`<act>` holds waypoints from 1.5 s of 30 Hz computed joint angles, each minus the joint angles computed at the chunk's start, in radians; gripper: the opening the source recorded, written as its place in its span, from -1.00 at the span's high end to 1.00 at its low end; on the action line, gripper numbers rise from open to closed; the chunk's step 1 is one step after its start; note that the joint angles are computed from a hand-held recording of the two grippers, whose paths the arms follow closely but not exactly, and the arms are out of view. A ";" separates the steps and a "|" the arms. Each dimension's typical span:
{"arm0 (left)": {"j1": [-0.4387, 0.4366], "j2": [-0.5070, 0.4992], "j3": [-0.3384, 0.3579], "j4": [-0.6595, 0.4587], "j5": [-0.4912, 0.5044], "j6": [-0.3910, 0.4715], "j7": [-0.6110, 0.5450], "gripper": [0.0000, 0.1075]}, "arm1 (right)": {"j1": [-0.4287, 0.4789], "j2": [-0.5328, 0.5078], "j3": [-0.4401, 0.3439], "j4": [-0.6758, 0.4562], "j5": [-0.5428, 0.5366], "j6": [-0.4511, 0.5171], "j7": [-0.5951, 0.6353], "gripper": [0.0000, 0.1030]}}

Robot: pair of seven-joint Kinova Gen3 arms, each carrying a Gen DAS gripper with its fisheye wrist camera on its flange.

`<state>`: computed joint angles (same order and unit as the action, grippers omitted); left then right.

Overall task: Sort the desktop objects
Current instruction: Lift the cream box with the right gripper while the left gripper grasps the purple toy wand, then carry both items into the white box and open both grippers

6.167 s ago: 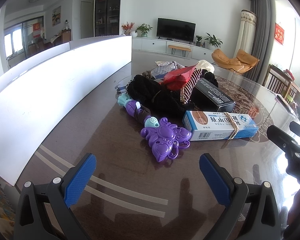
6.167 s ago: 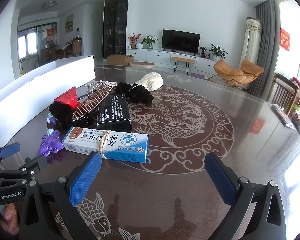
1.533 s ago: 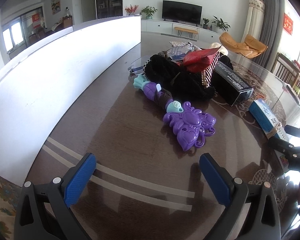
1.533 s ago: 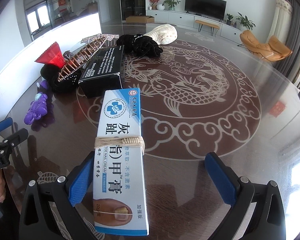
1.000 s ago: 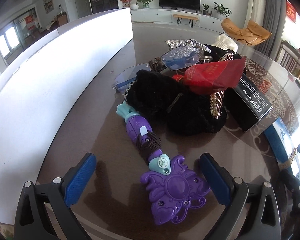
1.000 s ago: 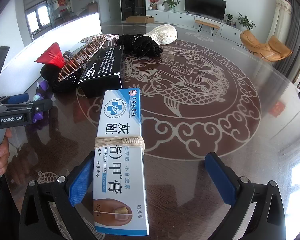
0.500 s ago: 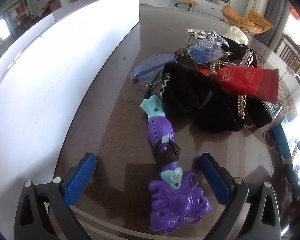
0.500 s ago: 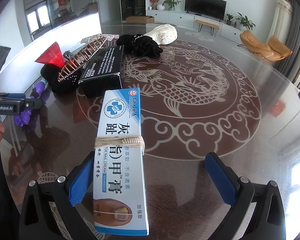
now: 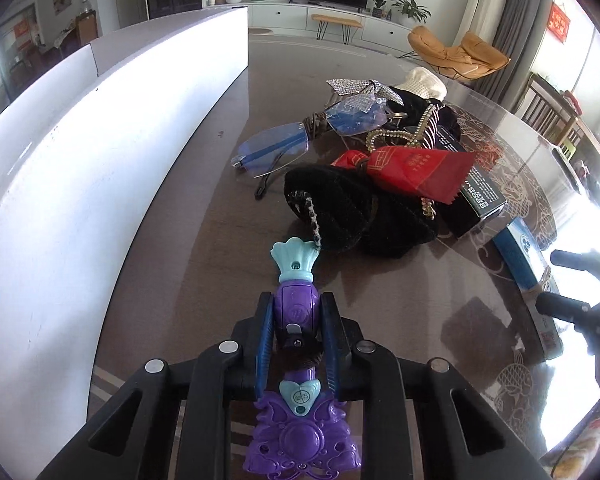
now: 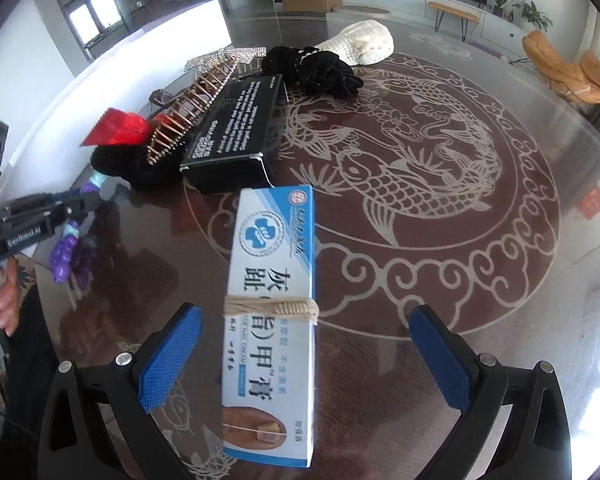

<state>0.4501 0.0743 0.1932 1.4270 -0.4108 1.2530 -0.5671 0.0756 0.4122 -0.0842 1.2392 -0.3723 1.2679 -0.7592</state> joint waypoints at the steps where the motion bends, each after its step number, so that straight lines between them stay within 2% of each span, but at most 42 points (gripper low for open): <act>1: 0.005 -0.012 0.003 0.022 -0.007 -0.022 0.016 0.59 | -0.028 0.019 0.006 -0.045 0.020 0.041 -0.019 -1.00; 2: 0.009 -0.020 0.008 0.035 -0.012 -0.036 0.032 0.59 | -0.053 0.032 -0.002 -0.075 0.056 0.068 -0.037 -0.96; 5: 0.017 -0.054 0.019 0.074 -0.028 -0.069 0.068 0.59 | -0.184 0.035 0.062 -0.087 0.178 0.062 -0.047 -0.34; 6: 0.021 -0.072 0.030 0.092 -0.040 -0.077 0.092 0.59 | -0.208 0.027 0.073 -0.088 0.207 0.067 -0.056 -0.12; 8: 0.019 -0.105 0.049 0.123 -0.071 -0.098 0.129 0.59 | -0.200 0.025 0.064 -0.099 0.219 0.102 -0.065 0.13; 10: 0.008 -0.149 0.064 0.157 -0.098 -0.125 0.160 0.59 | -0.159 0.002 0.014 -0.076 0.237 0.083 -0.060 0.14; 11: 0.000 -0.173 0.084 0.178 -0.112 -0.135 0.187 0.59 | -0.153 -0.009 0.013 -0.068 0.232 0.076 -0.056 0.14; 14: -0.042 -0.198 0.108 0.158 -0.142 -0.165 0.213 0.59 | -0.119 -0.029 0.002 -0.097 0.161 0.107 -0.050 0.14; 18: -0.110 -0.268 0.127 0.142 -0.159 -0.189 0.231 0.59 | -0.136 -0.066 -0.021 -0.183 0.100 0.144 -0.049 0.14; 21: -0.160 -0.344 0.112 0.141 -0.143 -0.191 0.216 0.59 | -0.176 -0.057 -0.042 -0.307 0.063 0.196 -0.070 0.14; 24: -0.204 -0.404 0.058 0.123 -0.105 -0.184 0.159 0.59 | -0.250 -0.030 -0.066 -0.446 0.032 0.233 -0.125 0.14; 29: -0.271 -0.447 -0.054 0.089 -0.043 -0.117 0.028 0.59 | -0.404 0.044 -0.119 -0.644 -0.025 0.255 -0.249 0.14; 33: -0.304 -0.443 -0.183 0.118 0.060 -0.114 -0.062 0.59 | -0.542 0.109 -0.144 -0.678 -0.033 0.199 -0.311 0.14; 36: -0.317 -0.404 -0.276 0.126 0.158 -0.080 -0.151 0.59 | -0.673 0.184 -0.115 -0.712 0.045 0.221 -0.376 0.14; 38: -0.333 -0.363 -0.306 0.119 0.200 -0.051 -0.202 0.59 | -0.736 0.217 -0.090 -0.692 0.106 0.220 -0.401 0.14; 41: -0.371 -0.299 -0.338 0.095 0.253 0.001 -0.260 0.57 | -0.783 0.252 -0.079 -0.668 0.171 0.208 -0.420 0.10; 43: -0.411 -0.265 -0.330 0.078 0.249 0.022 -0.249 0.51 | -0.801 0.308 -0.071 -0.730 0.190 0.249 -0.477 -0.12; 44: -0.430 -0.261 -0.329 0.078 0.252 0.025 -0.247 0.48 | -0.802 0.326 -0.060 -0.753 0.183 0.257 -0.509 -0.37; 45: -0.449 -0.255 -0.326 0.075 0.256 0.024 -0.242 0.46 | -0.791 0.332 -0.067 -0.757 0.174 0.249 -0.535 -0.42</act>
